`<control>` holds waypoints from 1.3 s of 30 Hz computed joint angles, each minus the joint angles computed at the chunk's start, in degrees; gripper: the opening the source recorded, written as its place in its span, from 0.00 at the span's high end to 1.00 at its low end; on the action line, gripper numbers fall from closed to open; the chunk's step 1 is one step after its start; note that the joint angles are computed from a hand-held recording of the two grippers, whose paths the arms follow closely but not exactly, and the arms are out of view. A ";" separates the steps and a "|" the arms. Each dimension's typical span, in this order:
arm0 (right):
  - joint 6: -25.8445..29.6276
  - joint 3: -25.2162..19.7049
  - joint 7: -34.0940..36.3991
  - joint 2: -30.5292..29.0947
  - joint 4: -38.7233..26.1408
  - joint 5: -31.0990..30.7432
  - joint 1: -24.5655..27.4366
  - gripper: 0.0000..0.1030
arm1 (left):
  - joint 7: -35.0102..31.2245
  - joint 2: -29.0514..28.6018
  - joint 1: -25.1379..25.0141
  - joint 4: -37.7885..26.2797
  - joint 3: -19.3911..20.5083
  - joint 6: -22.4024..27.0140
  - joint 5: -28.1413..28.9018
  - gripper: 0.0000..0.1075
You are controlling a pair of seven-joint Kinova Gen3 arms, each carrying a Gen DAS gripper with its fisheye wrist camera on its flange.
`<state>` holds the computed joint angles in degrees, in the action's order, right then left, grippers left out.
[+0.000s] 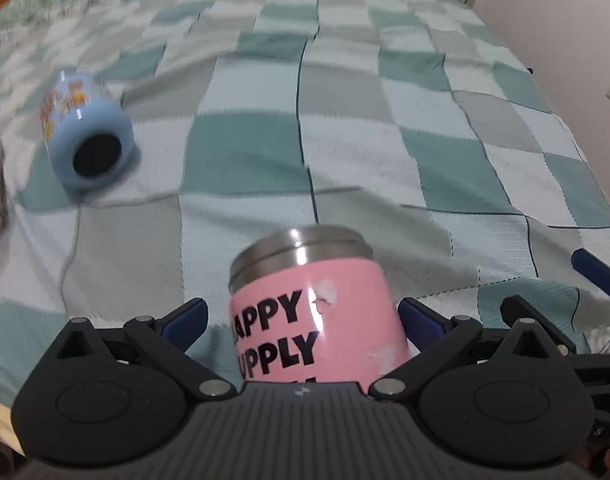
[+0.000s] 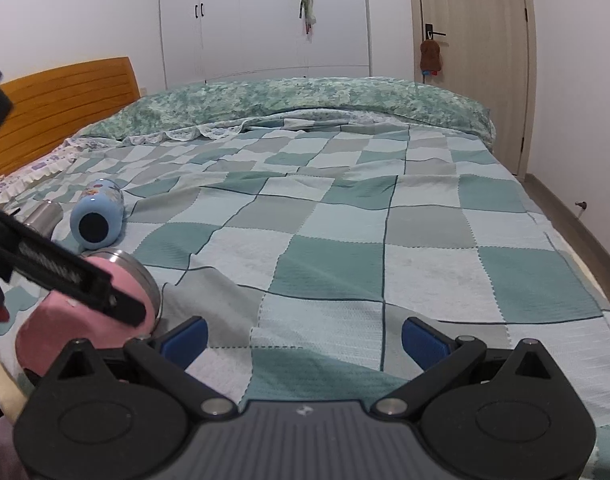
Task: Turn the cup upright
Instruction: 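Grasp the pink tumbler with the left gripper while the right gripper releases it, then lower the pink tumbler rim-up onto the bed and open the left gripper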
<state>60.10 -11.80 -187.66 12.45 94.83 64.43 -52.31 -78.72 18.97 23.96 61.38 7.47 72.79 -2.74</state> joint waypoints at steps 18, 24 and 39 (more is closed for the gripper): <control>8.12 -2.56 -11.75 -0.57 4.38 6.92 -5.03 0.00 | -16.18 -10.39 -9.56 14.56 2.21 -14.63 17.74 0.20; 14.80 -3.59 -15.39 0.25 4.73 10.24 -7.66 0.00 | -23.80 -14.09 -9.05 19.32 2.78 -25.57 20.37 0.21; 19.81 -1.73 -18.22 3.05 4.68 12.08 -7.04 0.00 | -24.06 -6.52 -3.17 23.57 6.17 -50.38 13.23 0.21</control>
<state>79.92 -13.52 -205.88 15.50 99.51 76.51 -59.35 -102.78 12.45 20.79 84.94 13.64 22.41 10.49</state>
